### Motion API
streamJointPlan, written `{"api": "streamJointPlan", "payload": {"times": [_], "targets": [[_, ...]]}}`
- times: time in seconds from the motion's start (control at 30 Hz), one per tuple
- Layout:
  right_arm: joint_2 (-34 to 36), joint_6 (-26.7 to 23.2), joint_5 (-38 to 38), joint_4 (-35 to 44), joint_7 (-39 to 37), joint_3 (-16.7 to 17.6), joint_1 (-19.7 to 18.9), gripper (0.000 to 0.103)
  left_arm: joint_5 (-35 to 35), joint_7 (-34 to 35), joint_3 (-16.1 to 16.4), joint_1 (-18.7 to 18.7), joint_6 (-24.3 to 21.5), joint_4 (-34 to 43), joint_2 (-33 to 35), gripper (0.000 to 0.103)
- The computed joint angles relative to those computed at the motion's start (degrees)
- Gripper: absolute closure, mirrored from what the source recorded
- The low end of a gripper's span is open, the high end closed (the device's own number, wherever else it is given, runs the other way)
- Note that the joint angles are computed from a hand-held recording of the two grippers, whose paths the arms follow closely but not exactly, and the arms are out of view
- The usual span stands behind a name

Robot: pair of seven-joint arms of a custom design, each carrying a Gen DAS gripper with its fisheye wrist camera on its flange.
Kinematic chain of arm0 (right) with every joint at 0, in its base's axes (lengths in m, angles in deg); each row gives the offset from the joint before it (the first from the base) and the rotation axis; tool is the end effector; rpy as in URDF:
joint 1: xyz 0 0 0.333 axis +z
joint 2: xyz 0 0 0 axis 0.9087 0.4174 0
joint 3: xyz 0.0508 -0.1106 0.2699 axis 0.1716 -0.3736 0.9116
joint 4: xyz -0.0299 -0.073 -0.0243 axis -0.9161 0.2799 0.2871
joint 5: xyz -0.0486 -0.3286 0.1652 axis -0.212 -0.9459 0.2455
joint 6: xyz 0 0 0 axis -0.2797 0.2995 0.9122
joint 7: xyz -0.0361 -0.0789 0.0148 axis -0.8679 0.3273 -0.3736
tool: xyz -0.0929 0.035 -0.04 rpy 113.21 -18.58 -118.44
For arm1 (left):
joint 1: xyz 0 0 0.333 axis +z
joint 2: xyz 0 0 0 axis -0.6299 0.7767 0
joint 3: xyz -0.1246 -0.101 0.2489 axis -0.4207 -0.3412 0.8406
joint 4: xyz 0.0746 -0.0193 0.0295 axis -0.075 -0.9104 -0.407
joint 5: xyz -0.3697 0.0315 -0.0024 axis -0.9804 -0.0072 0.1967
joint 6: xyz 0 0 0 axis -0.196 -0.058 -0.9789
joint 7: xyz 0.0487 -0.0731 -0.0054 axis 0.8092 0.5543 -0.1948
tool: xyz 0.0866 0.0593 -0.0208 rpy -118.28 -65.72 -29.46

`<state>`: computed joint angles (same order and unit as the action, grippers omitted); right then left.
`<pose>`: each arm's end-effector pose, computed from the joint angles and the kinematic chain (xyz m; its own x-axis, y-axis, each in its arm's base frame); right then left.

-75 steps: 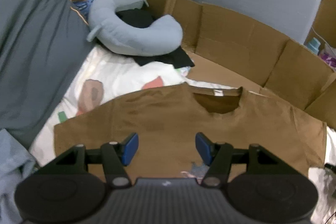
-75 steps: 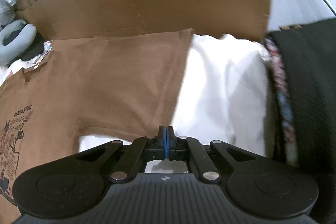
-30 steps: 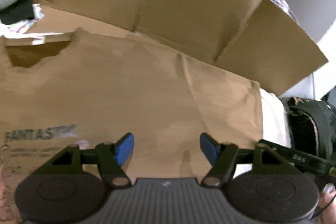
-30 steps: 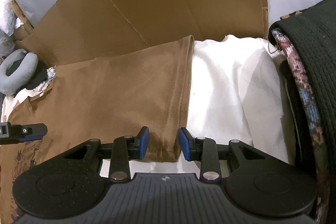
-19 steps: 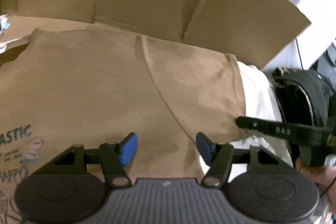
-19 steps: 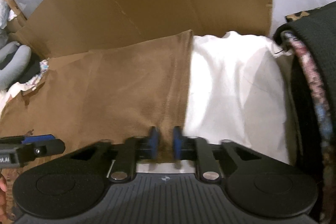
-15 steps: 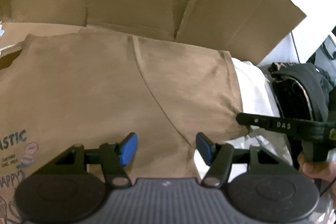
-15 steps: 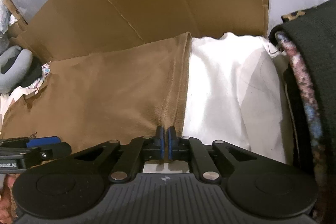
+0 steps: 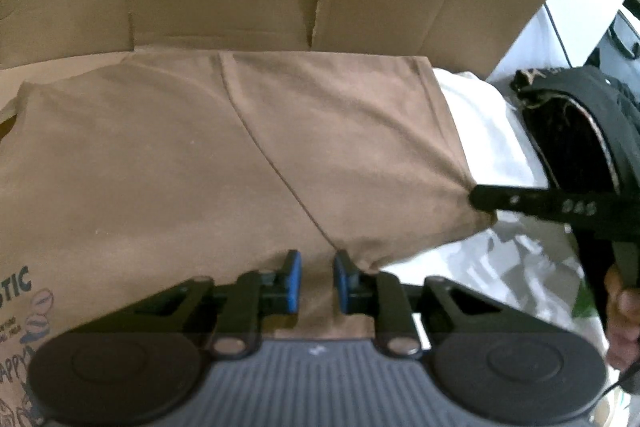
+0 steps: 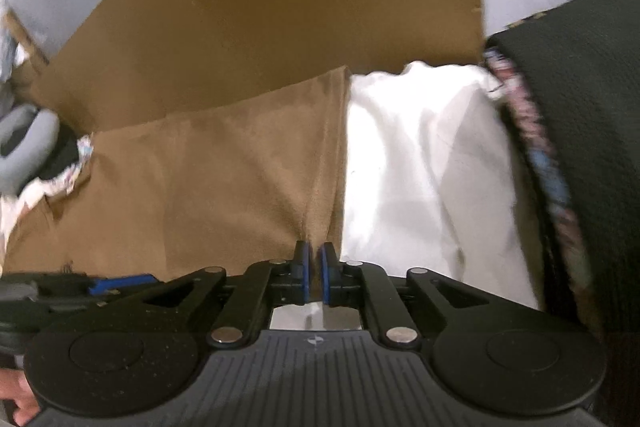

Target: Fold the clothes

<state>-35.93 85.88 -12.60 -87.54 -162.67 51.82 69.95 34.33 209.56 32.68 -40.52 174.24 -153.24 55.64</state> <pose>0.4296 0.1424 0.3792 -0.5708 -0.7346 -0.3669 -0.4866 0.6625 -0.5695 0.6354 -0.1789 0.3919 -0.7170 -0.6771 0.1658 -0.6475 0.5587 -0.5183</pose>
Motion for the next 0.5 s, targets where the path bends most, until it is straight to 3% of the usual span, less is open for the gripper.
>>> {"api": "streamJointPlan", "payload": {"times": [0.13, 0.2, 0.23, 0.37, 0.5], "targets": [[-2.3, -0.4, -0.7, -1.9, 5.4, 1.2, 0.1, 0.088, -0.2, 0.0, 0.0, 0.2, -0.2, 0.0, 0.0, 0.085], [-2.4, -1.0, 0.0, -2.1, 6.7, 1.9, 0.4, 0.067, 0.0, -0.3, 0.1, 0.0, -0.2, 0.1, 0.1, 0.085], [-2.4, -1.4, 0.0, -2.1, 7.7, 2.2, 0.5, 0.063, 0.2, -0.4, 0.1, -0.1, -0.3, 0.1, 0.1, 0.085], [-1.6, -0.4, -4.3, -2.1, 17.3, 3.0, 0.0, 0.063, 1.3, -1.6, 0.4, -0.5, -0.6, 0.6, 0.3, 0.085], [-1.0, 1.4, -11.6, -2.0, 31.6, 2.2, -0.4, 0.062, 1.2, -1.8, 0.2, -0.2, -1.1, 1.0, 0.7, 0.085]]}}
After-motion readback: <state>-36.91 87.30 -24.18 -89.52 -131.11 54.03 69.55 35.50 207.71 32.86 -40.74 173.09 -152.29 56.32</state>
